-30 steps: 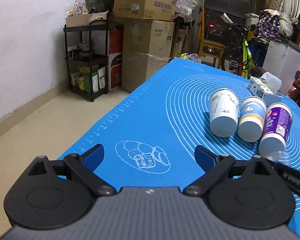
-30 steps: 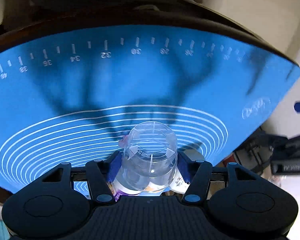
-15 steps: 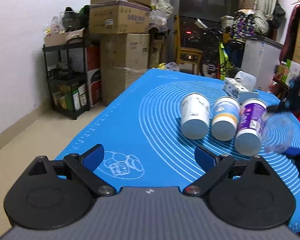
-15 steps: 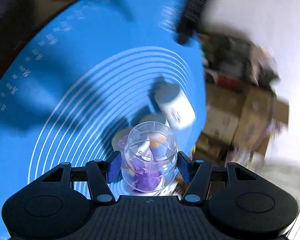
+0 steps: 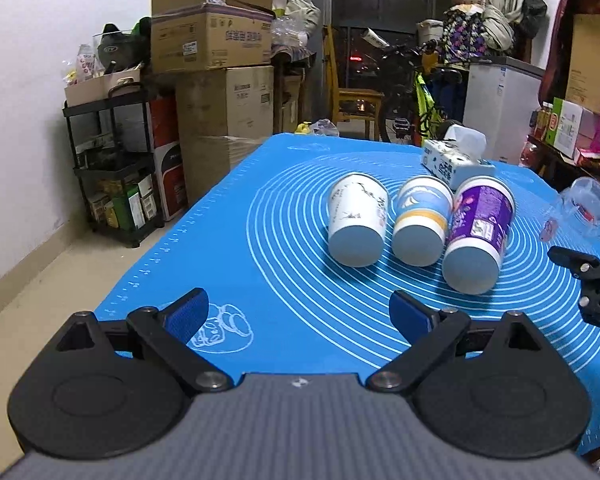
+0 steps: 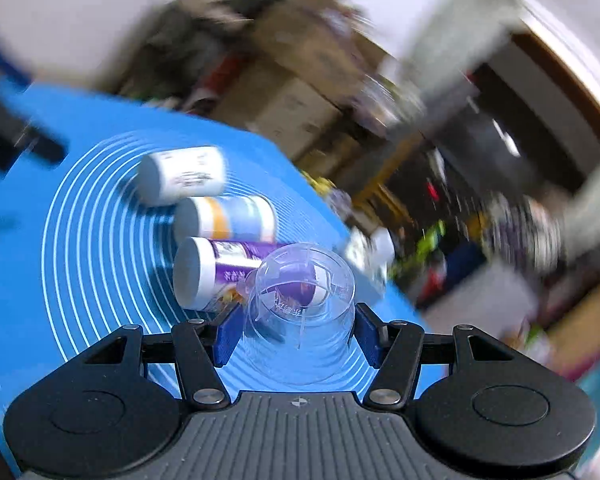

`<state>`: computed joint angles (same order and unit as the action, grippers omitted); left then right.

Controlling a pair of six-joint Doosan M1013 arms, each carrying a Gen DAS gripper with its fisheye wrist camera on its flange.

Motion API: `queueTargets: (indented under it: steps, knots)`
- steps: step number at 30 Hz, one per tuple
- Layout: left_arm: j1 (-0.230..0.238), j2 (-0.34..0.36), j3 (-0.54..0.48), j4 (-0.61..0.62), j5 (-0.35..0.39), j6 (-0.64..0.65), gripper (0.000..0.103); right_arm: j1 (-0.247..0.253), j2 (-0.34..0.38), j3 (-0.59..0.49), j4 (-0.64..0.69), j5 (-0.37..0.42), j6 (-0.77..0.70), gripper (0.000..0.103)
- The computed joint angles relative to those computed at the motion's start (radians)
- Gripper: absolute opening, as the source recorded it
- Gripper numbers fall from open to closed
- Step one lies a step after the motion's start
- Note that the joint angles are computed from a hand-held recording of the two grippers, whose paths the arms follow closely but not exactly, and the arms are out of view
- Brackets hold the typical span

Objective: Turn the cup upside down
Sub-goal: 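Roll the right tool to turn the clear cup rim-down, then lower the clear cup rim-down onto the mat and open the right tool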

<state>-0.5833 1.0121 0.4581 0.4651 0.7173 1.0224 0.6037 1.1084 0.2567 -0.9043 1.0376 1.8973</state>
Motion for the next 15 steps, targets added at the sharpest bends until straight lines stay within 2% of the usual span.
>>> queueTargets:
  steps: [3,5,8,13,15]
  knots:
    - [-0.002,0.007,-0.012,-0.013,0.007,0.019,0.096,-0.001,-0.081,0.161,-0.007,-0.042,0.256,0.064]
    - [-0.003,0.01,-0.014,-0.017,0.001,0.025,0.096,-0.005,-0.112,0.22,0.019,-0.06,0.353,0.064]
    - [-0.005,0.012,-0.015,-0.013,-0.008,0.01,0.096,-0.015,-0.116,0.243,0.073,-0.06,0.433,0.064]
    - [-0.01,0.013,-0.012,-0.03,-0.027,0.029,0.096,-0.02,-0.106,0.255,0.106,-0.02,0.444,0.064]
    - [-0.013,0.011,-0.004,-0.035,-0.041,0.05,0.096,-0.023,-0.117,0.282,0.105,-0.04,0.471,0.065]
